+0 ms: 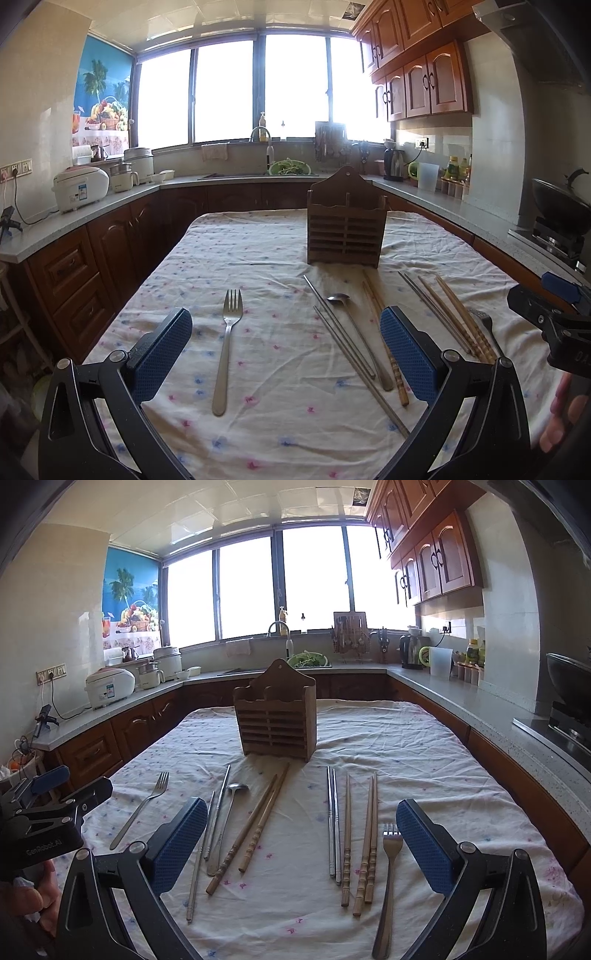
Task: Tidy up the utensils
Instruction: 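Move the left gripper toward a silver chopstick while the right gripper approaches another silver chopstick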
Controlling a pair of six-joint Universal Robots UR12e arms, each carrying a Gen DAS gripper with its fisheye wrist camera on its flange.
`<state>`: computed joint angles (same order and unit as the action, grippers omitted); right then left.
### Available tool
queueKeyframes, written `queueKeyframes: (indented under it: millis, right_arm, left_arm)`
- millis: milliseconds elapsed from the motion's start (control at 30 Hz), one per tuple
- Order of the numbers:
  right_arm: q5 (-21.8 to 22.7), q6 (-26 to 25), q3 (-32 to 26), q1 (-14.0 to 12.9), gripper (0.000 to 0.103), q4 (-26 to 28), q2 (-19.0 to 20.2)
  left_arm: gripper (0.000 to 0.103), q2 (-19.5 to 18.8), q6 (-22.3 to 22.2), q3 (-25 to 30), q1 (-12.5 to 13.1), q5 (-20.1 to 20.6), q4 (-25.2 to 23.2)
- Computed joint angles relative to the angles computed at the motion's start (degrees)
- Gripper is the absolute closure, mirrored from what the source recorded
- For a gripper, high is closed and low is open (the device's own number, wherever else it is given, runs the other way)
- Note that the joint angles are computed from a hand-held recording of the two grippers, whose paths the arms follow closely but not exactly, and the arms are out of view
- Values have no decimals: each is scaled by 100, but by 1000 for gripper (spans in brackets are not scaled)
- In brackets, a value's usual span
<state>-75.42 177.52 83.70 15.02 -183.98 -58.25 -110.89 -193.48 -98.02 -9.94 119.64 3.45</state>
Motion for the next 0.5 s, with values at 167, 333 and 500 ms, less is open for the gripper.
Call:
queueKeyframes:
  millis: [167,333,500]
  right_arm:
    - [67,-15,-42,-8,0,77,28]
    - [200,-1,-124,-36,0,256,59]
    - [496,46,-296,-96,0,608,122]
  left_arm:
    - [0,4,-147,30,41,-106,-179]
    - [0,58,-450,6,154,-394,-478]
    - [0,77,-692,49,253,-627,-765]
